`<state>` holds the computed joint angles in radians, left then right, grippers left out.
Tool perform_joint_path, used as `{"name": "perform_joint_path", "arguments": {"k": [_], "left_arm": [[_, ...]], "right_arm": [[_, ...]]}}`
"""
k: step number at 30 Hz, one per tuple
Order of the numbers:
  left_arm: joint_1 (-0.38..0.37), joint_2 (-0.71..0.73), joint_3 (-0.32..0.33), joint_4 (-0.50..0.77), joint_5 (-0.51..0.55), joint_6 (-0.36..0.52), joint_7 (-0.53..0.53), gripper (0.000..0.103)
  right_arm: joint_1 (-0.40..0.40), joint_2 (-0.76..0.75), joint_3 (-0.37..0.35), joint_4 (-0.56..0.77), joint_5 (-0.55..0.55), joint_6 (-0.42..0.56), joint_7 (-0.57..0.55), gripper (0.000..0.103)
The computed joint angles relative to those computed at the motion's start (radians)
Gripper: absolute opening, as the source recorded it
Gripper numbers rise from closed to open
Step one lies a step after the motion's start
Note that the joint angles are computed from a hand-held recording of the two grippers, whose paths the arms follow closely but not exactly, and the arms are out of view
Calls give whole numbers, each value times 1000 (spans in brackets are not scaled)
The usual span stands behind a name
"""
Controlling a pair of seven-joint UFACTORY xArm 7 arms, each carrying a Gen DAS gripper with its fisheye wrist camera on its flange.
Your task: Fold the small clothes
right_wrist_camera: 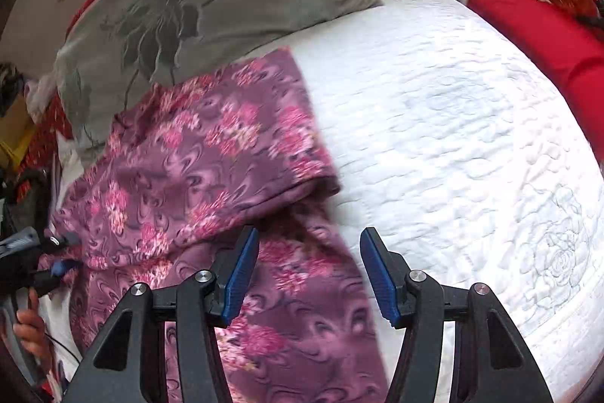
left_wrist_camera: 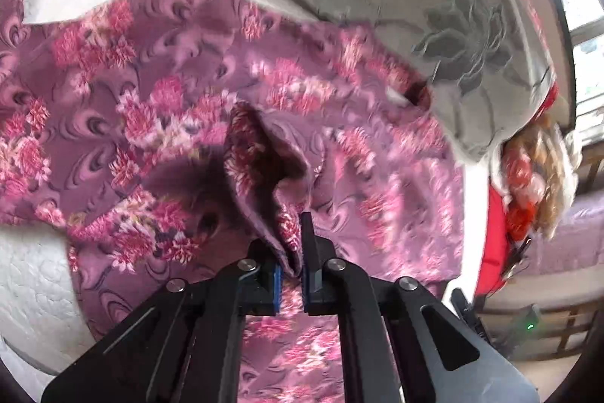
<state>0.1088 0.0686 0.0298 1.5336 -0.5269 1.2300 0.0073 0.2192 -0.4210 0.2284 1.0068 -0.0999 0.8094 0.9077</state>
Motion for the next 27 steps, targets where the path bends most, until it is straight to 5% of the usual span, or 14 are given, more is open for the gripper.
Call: {"name": "perform_joint_path", "arguments": {"k": [4, 9, 11, 12, 13, 17, 20, 23, 27], "left_arm": [[7, -57, 15, -25, 3, -120, 35, 5], [15, -4, 22, 0, 65, -44, 21, 5], [11, 20, 16, -6, 123, -17, -8, 8], [10, 25, 13, -9, 132, -13, -10, 11], [13, 16, 12, -26, 130, -22, -4, 12], [44, -27, 29, -21, 47, 14, 48, 14], [57, -108, 49, -89, -44, -86, 76, 27], [32, -111, 41, -91, -16, -110, 69, 34], [-3, -39, 15, -65, 145, -68, 21, 34]], "right_arm": [[-9, -4, -31, -17, 30, -78, 1, 59], [-2, 61, -64, -19, 95, -187, -34, 58], [50, 103, -109, -25, 188, -237, -103, 49], [42, 120, -99, -10, 194, -210, -120, 27], [31, 138, -84, 11, 161, -170, -116, 18], [-21, 106, -20, 47, -5, -101, -32, 19], [-6, 69, -20, 31, -34, -172, -73, 24], [13, 114, -5, 75, -46, -148, -129, 38], [37, 206, 22, 124, -126, -68, -87, 40]]}}
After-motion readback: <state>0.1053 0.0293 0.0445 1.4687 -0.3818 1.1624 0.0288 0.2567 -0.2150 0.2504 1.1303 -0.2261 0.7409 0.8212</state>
